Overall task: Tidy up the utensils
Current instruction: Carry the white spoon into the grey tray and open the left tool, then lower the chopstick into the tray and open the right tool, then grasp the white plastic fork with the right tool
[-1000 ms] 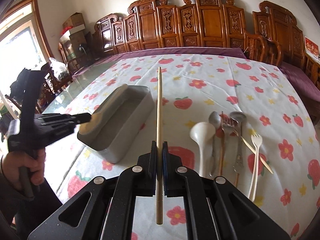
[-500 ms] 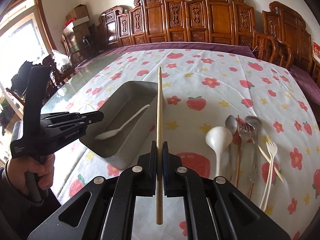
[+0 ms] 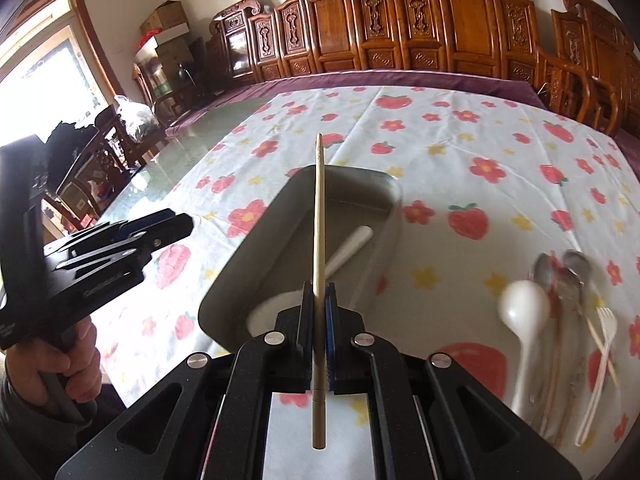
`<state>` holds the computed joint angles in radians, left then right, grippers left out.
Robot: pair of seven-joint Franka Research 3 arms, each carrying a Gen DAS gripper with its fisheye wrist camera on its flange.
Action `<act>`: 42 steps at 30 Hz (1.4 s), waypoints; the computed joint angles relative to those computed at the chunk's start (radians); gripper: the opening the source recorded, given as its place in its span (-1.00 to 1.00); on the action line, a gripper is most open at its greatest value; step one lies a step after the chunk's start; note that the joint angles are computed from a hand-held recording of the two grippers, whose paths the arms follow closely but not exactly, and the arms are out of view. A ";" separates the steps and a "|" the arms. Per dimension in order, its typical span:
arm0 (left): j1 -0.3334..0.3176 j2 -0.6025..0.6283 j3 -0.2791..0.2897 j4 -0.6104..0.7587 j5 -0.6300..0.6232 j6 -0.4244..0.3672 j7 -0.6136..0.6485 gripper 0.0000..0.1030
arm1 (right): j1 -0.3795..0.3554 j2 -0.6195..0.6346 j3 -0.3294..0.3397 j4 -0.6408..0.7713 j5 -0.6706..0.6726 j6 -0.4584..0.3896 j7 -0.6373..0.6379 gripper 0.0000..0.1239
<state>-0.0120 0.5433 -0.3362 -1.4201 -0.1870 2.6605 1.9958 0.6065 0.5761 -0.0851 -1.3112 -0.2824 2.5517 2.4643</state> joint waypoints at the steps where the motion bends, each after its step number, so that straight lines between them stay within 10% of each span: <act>1: 0.009 0.002 -0.003 0.008 -0.006 -0.007 0.007 -0.47 | -0.005 0.018 0.005 0.027 0.009 -0.012 -0.007 -0.90; 22: 0.022 0.018 0.010 0.044 -0.011 -0.026 0.004 -0.44 | -0.033 0.393 0.017 0.614 0.172 -0.311 -0.059 -0.85; 32: 0.026 -0.003 -0.021 0.001 -0.035 -0.013 0.046 -0.44 | 0.032 0.022 -0.060 0.031 0.020 -0.019 -0.014 -0.85; 42: 0.026 -0.074 -0.087 -0.106 -0.155 0.012 0.164 -0.44 | 0.081 -0.368 -0.113 -0.444 -0.369 -0.070 0.271 -0.61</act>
